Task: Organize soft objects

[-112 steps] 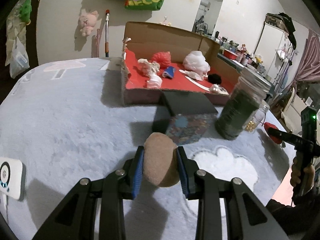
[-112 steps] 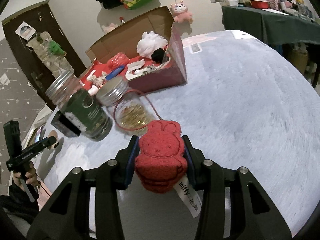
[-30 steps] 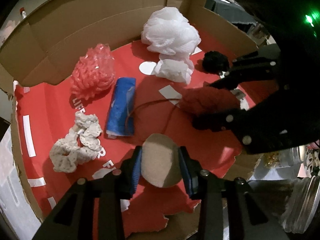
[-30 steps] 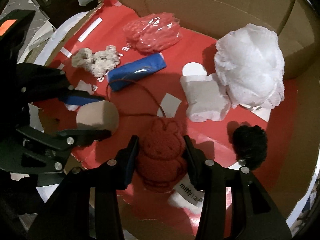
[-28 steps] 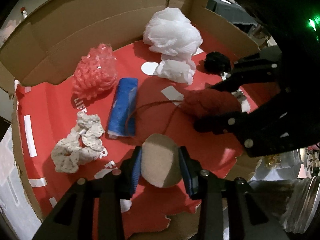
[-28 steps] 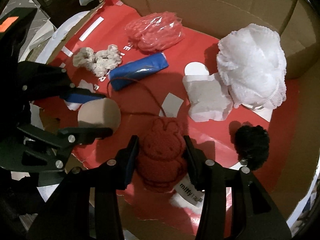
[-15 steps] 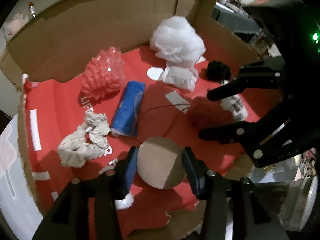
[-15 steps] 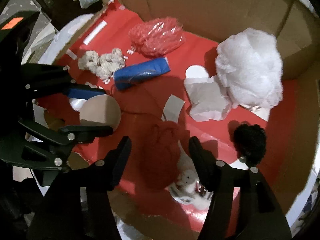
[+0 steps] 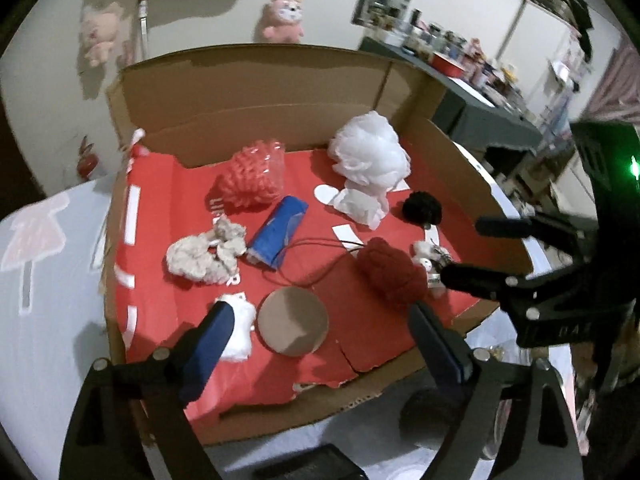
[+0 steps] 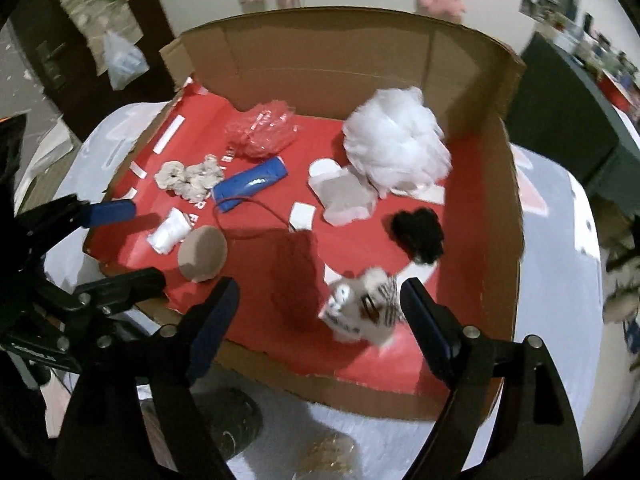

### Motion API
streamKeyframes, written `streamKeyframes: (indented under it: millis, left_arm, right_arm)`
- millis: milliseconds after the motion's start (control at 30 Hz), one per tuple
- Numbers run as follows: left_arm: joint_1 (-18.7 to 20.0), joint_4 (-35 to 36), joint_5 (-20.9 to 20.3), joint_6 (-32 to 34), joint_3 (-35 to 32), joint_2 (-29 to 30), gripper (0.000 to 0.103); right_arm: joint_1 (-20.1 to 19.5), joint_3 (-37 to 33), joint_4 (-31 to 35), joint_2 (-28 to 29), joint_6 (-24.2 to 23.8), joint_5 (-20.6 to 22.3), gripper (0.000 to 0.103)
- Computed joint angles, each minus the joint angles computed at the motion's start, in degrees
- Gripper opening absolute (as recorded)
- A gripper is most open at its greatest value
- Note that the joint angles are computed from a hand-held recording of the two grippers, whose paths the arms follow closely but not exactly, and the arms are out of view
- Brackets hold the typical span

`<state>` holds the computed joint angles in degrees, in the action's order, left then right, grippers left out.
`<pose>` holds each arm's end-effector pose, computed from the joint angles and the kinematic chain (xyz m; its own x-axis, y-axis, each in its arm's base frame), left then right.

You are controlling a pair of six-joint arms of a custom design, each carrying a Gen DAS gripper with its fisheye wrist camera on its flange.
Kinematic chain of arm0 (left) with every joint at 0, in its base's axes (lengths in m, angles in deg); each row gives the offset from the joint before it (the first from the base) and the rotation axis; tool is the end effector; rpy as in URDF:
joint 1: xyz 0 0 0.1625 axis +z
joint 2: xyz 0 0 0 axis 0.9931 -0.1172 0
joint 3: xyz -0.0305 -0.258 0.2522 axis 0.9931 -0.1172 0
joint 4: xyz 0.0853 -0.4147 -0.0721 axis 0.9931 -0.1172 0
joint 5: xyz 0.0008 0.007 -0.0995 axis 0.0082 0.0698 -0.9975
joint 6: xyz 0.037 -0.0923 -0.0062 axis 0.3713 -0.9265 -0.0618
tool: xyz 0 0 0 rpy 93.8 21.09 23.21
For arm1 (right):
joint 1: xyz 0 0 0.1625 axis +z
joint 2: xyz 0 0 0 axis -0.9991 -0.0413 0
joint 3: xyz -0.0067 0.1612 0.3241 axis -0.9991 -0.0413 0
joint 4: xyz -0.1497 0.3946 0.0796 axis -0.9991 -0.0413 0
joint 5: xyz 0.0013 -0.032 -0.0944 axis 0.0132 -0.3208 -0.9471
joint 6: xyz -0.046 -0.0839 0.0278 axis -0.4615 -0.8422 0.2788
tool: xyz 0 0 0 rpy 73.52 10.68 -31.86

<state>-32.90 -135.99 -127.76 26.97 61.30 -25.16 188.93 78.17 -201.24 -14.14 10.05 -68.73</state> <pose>-0.1972 -0.5099 0.1253 -0.6861 0.6035 -0.4063 0.6830 0.7267 -0.0739 0.1572 -0.4262 0.1705 -0.7751 -0.0192 0.6316 -0.3206 0.8733 -0.3669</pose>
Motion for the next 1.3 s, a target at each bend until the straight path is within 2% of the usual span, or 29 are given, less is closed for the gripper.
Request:
streamKeyframes:
  millis: [200, 433, 633, 800, 900, 1300]
  left_arm:
    - [-0.66, -2.21, 4.24, -3.87, 3.32, -2.08, 0.096]
    - [0.0, -2.01, 5.58, -7.95, 4.02, -1.7, 0.096]
    - [-0.2, -2.72, 6.88, -8.82, 4.73, -1.26, 0.096]
    - [-0.4, -3.68, 7.8, -8.61, 5.3, -1.11, 0.096]
    - [-0.65, -4.76, 9.15, -8.48, 5.69, -0.99, 0.096]
    - [-0.48, -4.19, 9.21, -8.54, 5.09, -0.39, 0.096]
  right_arm:
    - [-0.25, 2.34, -4.05, 1.1, 3.41, -3.29, 0.083]
    - [-1.55, 4.51, -6.45, 0.15, 5.43, -2.41, 0.083]
    - [-1.89, 5.03, -8.5, 0.74, 5.57, -2.74, 0.083]
    - [-1.94, 4.82, -12.09, 3.41, 4.18, -5.83, 0.083]
    - [-2.6, 5.6, -13.2, 2.48, 3.96, -4.11, 0.083]
    - [-2.56, 6.26, -16.37, 3.19, 2.42, -4.46, 0.083]
